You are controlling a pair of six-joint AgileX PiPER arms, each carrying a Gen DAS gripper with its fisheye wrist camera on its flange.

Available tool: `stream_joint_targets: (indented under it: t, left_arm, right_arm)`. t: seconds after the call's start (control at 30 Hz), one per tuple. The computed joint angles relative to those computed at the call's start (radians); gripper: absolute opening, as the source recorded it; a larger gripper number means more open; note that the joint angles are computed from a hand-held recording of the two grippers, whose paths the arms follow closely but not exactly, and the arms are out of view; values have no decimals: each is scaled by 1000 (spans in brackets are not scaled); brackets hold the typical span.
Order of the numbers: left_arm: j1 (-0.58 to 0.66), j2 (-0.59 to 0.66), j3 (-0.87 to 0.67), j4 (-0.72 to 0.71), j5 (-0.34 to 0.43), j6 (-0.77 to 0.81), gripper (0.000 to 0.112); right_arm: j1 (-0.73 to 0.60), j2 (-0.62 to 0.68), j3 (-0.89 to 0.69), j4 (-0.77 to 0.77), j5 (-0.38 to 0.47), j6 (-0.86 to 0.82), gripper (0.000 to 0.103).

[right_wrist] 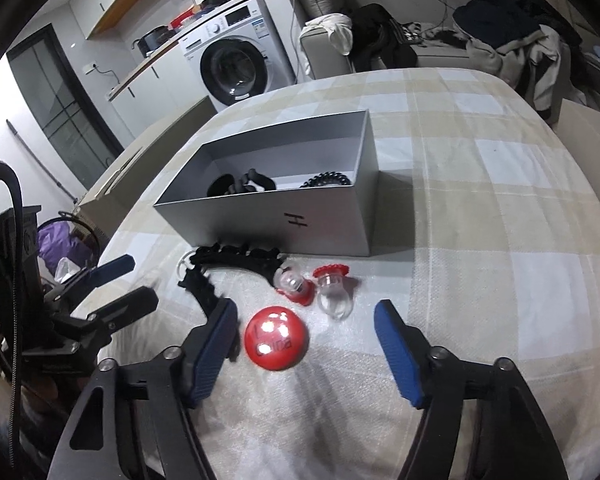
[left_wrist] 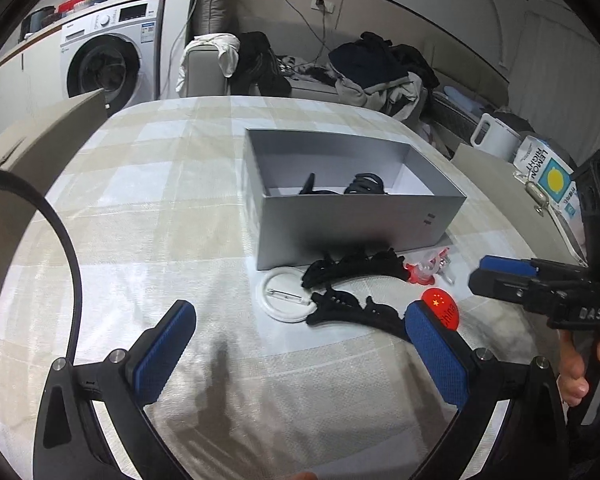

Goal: Organize jewelry
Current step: 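Grasp the clear ring with red top using the right tool, then lift the ring with the right tool while the left tool grasps a black hair clip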

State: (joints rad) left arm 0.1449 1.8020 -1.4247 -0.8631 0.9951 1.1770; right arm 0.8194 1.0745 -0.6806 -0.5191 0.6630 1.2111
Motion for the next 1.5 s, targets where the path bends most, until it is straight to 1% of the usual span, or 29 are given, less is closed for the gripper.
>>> stream_joint_targets:
  t: [0.07, 0.1, 0.17, 0.27, 0.43, 0.5, 0.7, 0.87, 0.9, 0.93, 1.0, 1.07, 1.23, 1.4, 1.47, 1.5]
  left_arm:
    - [-17, -5, 3, 31, -17, -20, 102]
    - [-23, -1, -8, 43, -12, -28, 102]
    - [-25, -11, 1, 40, -8, -11, 102]
    - [-31, -21, 12, 33, -6, 9, 102]
    - [-43, -16, 2, 55, 7, 1, 102]
    - [-40, -11, -7, 54, 23, -5, 102]
    - [-38, 3, -30, 64, 31, -40, 102]
    - [-42, 9, -40, 71, 30, -61, 102]
    - [-41, 11, -42, 69, 35, -62, 102]
    - [-41, 10, -41, 68, 40, -65, 102]
    - [-38, 11, -45, 66, 52, -73, 102]
    - [-38, 16, -53, 67, 60, -82, 102]
    - [-40, 16, -57, 81, 72, -92, 102]
    - [-50, 6, -53, 104, 100, -70, 102]
    - [-53, -4, -47, 110, 128, -20, 102]
    - [-61, -13, -37, 116, 129, 15, 102]
  right_arm:
    - [-21, 12, -10, 36, 7, -46, 59]
    - [-22, 15, -14, 39, 17, -52, 55]
    - [-30, 23, -17, 48, 26, -74, 54]
    - [-52, 32, -12, 59, 12, -101, 52]
    - [-79, 73, -25, 70, 2, -148, 41]
    - [-78, 86, -31, 54, 6, -143, 40]
    - [-86, 110, -35, 38, -6, -152, 30]
    - [-97, 133, -46, 30, -23, -166, 29]
    - [-98, 135, -47, 31, -25, -171, 26]
    - [-97, 137, -46, 32, -30, -176, 20]
    - [-99, 136, -43, 44, -42, -189, 18]
    - [-84, 113, -28, 22, -52, -149, 18]
    - [-9, 9, 39, -73, -68, 31, 18]
    - [95, -82, 86, -154, -12, 218, 18]
    - [129, -111, 96, -175, 20, 271, 18]
    - [147, -129, 105, -187, 35, 301, 18]
